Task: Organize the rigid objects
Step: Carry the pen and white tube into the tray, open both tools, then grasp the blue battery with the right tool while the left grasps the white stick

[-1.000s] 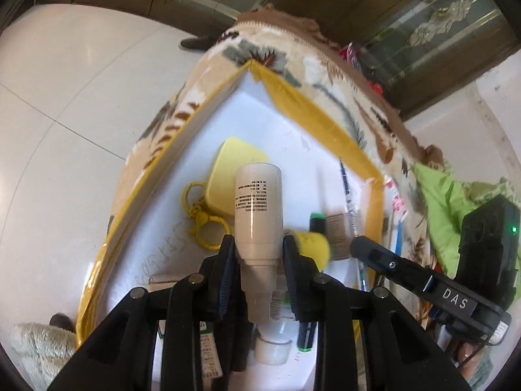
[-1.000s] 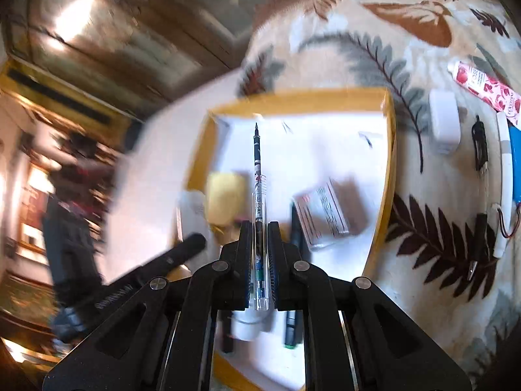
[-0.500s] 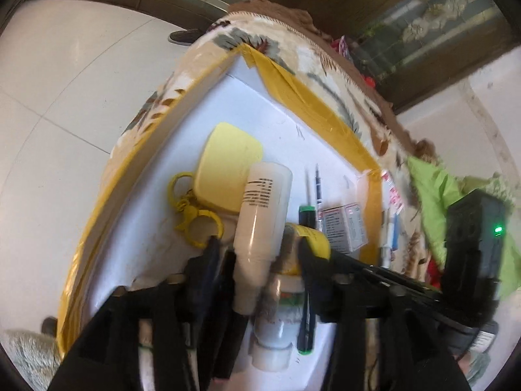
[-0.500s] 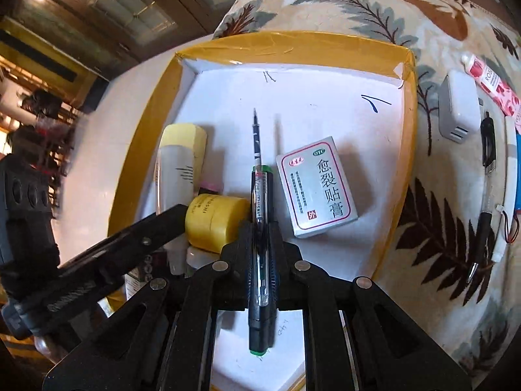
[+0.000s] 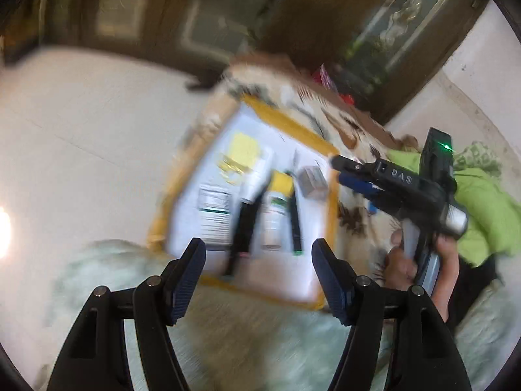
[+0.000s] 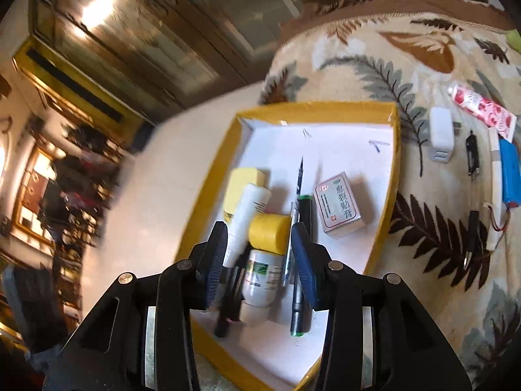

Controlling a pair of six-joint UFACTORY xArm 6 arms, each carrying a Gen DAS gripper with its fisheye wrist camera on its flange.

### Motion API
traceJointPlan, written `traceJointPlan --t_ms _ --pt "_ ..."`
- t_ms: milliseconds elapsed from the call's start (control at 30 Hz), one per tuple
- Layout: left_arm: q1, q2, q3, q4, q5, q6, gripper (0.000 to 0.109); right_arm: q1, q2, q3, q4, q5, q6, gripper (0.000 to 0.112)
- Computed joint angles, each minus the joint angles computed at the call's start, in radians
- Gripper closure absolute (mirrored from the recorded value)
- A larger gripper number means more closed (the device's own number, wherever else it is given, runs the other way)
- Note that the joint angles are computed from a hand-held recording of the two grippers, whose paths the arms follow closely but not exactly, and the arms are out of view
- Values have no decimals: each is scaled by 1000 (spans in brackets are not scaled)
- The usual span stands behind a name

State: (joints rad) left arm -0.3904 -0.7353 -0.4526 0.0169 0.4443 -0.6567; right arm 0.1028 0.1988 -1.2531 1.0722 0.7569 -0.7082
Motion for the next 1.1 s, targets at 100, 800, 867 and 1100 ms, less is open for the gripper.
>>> traceJointPlan --t_ms 100,800,867,1100 --pt "-6 -123 25 -4 60 12 39 -11 -27 18 46 -14 -13 72" --pt "1 -158 90 -136 0 66 38 -51 -70 58 82 9 -19 72" --pt "2 -147 93 -152 -10 77 38 -54 -68 57 87 7 -24 72" --pt "-7 -102 101 -265 -79 152 38 -79 -67 46 93 16 10 72"
